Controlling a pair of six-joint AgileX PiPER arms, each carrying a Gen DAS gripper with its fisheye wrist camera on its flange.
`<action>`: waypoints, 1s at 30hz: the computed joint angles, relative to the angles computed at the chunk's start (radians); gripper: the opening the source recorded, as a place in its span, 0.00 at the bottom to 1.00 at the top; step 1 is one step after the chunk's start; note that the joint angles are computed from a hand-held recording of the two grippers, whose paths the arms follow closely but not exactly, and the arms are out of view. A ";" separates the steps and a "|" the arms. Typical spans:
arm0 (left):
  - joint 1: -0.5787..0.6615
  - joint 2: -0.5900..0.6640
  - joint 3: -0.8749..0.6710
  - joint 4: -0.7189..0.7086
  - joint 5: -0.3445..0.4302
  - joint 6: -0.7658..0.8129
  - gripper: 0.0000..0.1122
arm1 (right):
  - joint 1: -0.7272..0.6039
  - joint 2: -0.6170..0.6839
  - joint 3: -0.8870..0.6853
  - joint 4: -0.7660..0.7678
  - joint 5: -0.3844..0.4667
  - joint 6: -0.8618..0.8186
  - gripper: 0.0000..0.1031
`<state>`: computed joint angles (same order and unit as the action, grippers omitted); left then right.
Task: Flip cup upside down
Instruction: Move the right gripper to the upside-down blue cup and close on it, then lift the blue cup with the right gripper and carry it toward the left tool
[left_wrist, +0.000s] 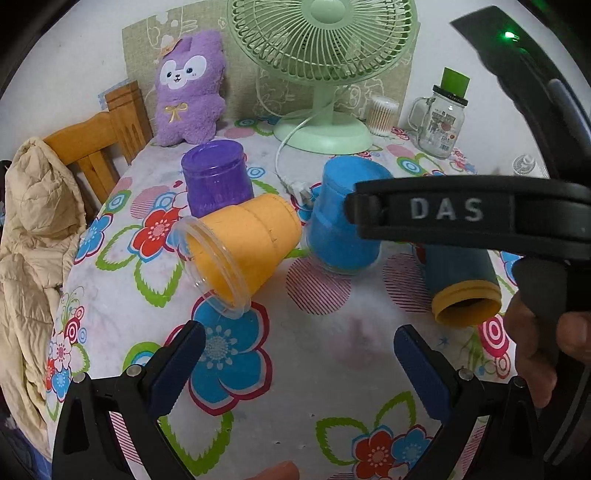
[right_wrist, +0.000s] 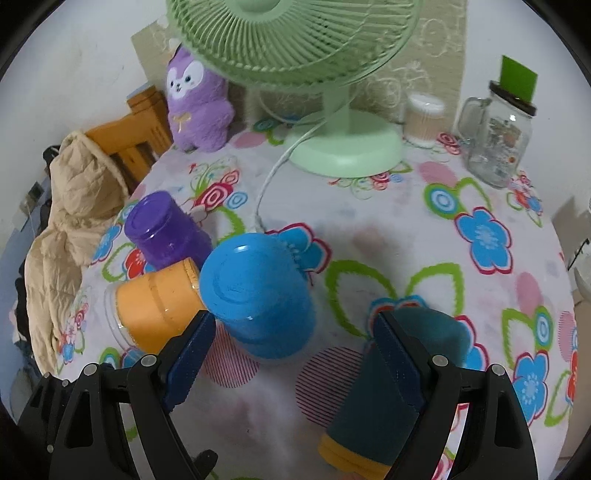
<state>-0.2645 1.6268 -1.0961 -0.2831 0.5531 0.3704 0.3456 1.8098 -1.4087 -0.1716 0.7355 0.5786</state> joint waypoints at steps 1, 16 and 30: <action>0.005 0.002 -0.002 -0.004 0.000 0.004 0.92 | 0.002 0.006 -0.009 0.004 0.002 -0.010 0.86; 0.052 -0.007 0.006 -0.037 0.008 0.043 0.92 | 0.025 0.043 -0.094 0.019 0.022 -0.105 0.56; 0.066 -0.170 0.146 -0.073 0.017 0.068 0.92 | 0.178 -0.212 0.169 -0.148 -0.044 0.068 0.56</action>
